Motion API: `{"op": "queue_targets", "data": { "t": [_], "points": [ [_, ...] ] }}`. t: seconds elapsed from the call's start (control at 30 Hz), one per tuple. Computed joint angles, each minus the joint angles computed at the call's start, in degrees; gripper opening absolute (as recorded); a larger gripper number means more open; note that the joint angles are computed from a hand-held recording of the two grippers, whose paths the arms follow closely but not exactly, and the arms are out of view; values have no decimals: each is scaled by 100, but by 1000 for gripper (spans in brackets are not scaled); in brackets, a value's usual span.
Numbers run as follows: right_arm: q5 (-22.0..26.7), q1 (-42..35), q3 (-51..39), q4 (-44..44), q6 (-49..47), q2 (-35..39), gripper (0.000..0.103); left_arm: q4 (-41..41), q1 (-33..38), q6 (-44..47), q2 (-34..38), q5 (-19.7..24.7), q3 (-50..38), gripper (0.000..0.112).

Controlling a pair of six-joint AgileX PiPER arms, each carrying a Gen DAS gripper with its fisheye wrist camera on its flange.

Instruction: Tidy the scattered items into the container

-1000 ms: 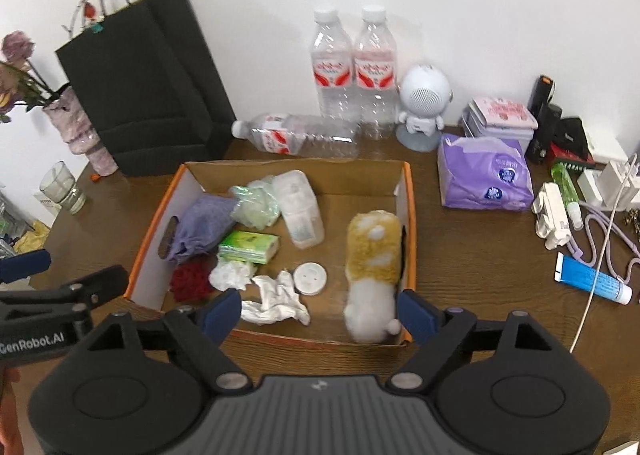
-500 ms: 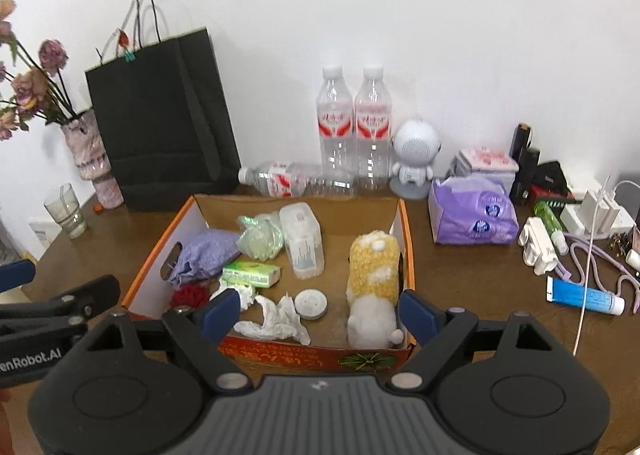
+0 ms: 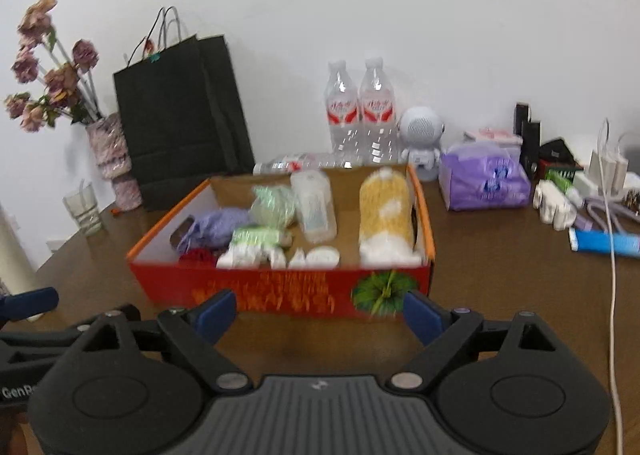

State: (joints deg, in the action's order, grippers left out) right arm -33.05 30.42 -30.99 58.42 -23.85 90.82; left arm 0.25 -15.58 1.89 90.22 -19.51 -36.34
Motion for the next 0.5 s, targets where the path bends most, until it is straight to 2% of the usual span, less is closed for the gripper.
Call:
{"op": "queue_targets", "data": {
  "t": [0.1,0.2,0.27,0.37,0.5],
  "points": [
    [-539,451,381,-81,510,193,90,252,139,-147,-67,-382,443,103],
    [-917,866,612,-43,984,477,91,598,284,-304,-17,-552,761,103],
    [-932,992,696,-96,1290,670,92,298,271,10,65,-755,959,103],
    [-1044,1207,773,-106,1572,898,92,575,416,-126,176,-980,1161,103],
    [-957,1310,791,-201,1861,1064,92,661,502,-251,346,-1010,1212,103]
  ]
}}
